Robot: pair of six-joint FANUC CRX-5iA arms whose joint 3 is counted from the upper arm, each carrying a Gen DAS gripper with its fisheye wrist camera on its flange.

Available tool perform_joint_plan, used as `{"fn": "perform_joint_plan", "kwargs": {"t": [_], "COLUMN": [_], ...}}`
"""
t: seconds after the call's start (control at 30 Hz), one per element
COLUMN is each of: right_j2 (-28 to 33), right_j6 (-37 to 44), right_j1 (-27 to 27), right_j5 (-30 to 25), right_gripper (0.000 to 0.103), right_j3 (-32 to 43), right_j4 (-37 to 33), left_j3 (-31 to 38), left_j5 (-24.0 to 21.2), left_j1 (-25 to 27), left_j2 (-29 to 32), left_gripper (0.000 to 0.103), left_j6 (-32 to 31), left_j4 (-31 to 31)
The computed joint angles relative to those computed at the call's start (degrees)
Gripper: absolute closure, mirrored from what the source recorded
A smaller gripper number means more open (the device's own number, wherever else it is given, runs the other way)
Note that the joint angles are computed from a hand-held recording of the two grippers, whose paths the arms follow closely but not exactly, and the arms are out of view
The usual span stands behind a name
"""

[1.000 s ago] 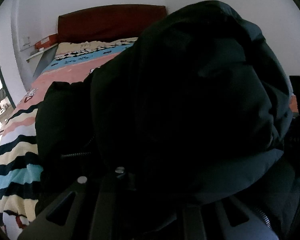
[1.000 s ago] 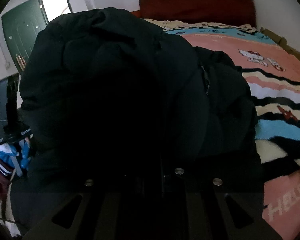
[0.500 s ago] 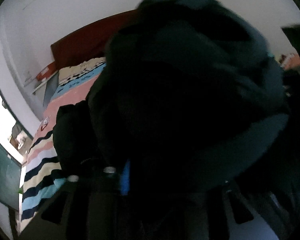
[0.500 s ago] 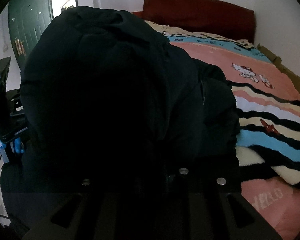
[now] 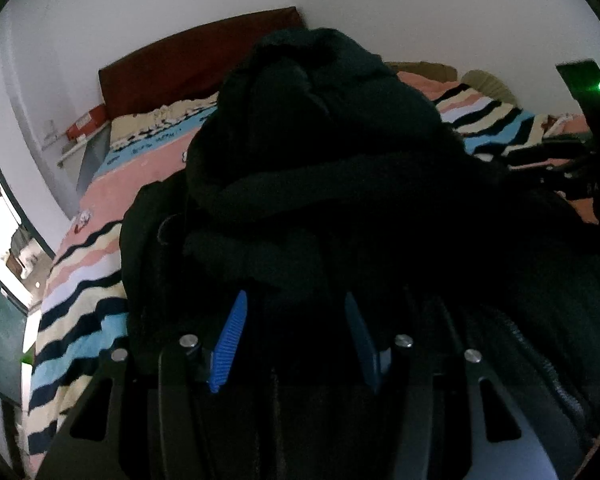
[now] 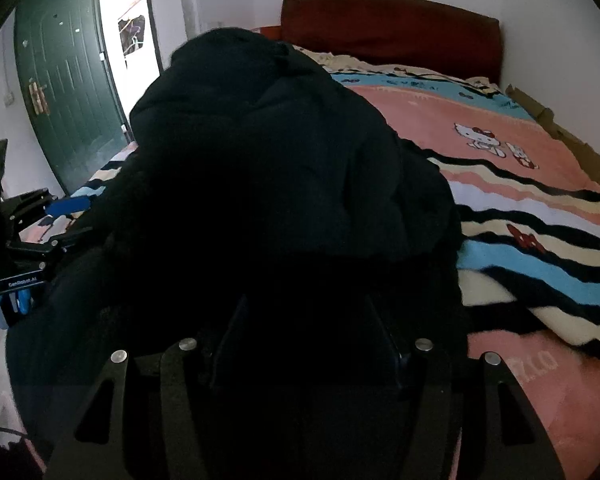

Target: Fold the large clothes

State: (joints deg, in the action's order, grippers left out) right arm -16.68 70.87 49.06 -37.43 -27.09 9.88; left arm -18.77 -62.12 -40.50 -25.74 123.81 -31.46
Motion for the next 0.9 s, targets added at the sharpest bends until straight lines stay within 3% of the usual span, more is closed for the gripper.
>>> {"fn": "perform_joint_plan", "kwargs": {"t": [0.27,0.5,0.67,0.8,0.9], "right_j2": [2.02,15.12,24.87,32.35,35.61], "right_j6": [6.82,9.07,9.31,9.55,10.92], "right_j1": [-5.77,-9.09,-9.11,-8.46,-8.12], "right_j5": [-2.11,-3.12,-4.69,-7.41,-10.35], "right_gripper": [0.043,0.043,0.043,0.039,0.039], "right_j3": [8.58,25.97,38.11,46.52,49.98], "right_j4": [-6.93,-10.15,-11.5,-12.56,-14.2], "left_j3": [1.3,9.09,15.14,18.57,17.51], "left_j5": [7.7,13.17,14.77,13.83,13.8], "left_j1": [18.36,30.27,34.03,33.87,33.04], "left_j2": [-1.8,8.02,16.64,22.24,23.23], "left_gripper": [0.054,0.053,0.053,0.053,0.053], "left_j6": [-12.54,-19.55,-22.32,-24.02,-25.44], "left_j4": [18.65,29.97,34.34,35.67,36.28]}}
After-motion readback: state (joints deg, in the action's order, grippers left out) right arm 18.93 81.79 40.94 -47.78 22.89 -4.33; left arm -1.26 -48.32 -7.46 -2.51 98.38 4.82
